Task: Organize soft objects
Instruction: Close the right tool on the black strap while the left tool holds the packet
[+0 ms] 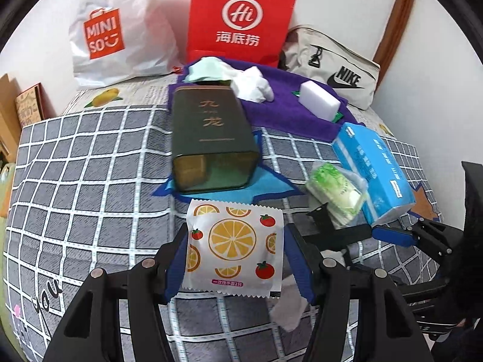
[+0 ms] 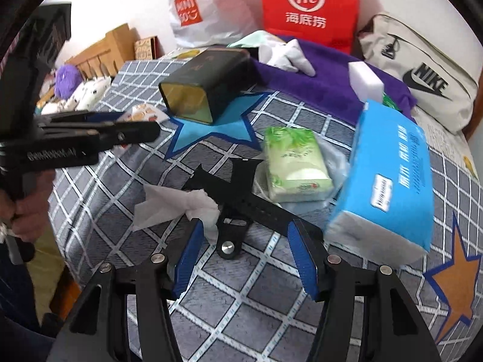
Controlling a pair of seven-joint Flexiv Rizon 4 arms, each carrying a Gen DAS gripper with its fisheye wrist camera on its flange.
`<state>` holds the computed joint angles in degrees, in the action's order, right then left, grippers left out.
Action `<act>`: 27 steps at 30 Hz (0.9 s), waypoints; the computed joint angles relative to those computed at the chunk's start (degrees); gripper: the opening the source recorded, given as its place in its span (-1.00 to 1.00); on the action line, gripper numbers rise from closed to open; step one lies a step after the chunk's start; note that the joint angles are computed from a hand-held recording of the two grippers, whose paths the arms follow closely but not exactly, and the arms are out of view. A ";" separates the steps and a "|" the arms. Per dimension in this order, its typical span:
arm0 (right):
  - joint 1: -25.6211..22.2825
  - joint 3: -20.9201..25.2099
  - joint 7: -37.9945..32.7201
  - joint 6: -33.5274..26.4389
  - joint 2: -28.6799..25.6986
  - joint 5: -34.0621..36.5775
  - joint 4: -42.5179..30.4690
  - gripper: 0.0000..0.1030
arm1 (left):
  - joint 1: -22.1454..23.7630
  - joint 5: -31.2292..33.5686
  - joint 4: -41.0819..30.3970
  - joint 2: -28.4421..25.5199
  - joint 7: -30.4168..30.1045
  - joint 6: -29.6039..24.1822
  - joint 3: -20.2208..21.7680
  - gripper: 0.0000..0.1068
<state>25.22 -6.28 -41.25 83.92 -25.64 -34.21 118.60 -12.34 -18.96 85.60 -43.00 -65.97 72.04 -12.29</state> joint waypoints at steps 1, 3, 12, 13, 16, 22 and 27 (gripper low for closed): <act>0.47 -0.49 0.13 -0.64 -0.27 -0.44 -0.28 0.13 | 0.16 -0.09 -0.06 -0.10 0.02 0.00 -0.05 0.09; 1.39 -1.78 0.67 -1.59 -0.89 -1.89 -0.83 0.13 | 0.63 -0.39 -0.30 -0.41 0.11 -0.06 -0.21 0.09; -0.17 -1.15 0.97 -2.83 -2.50 -4.35 -2.54 0.13 | 1.79 -1.48 -2.25 -2.04 1.39 -1.27 -1.24 0.09; -0.63 -0.58 0.58 -2.93 -2.37 -3.86 -2.54 0.12 | 1.89 -1.69 -2.45 -2.20 1.52 -1.48 -1.37 0.09; 0.24 -1.52 1.06 -5.43 -1.42 -4.96 -2.00 0.10 | 2.29 -2.28 -2.68 -2.52 2.29 -1.79 -1.94 0.09; -0.76 -0.83 2.83 -6.59 -1.43 -7.59 -2.18 0.10 | 2.84 -3.49 -2.93 -3.03 3.79 -2.25 -2.82 0.09; -0.45 -0.75 3.07 -6.63 -3.22 -8.90 -4.10 0.10 | 2.79 -4.07 -2.92 -3.07 4.14 -2.37 -2.70 0.09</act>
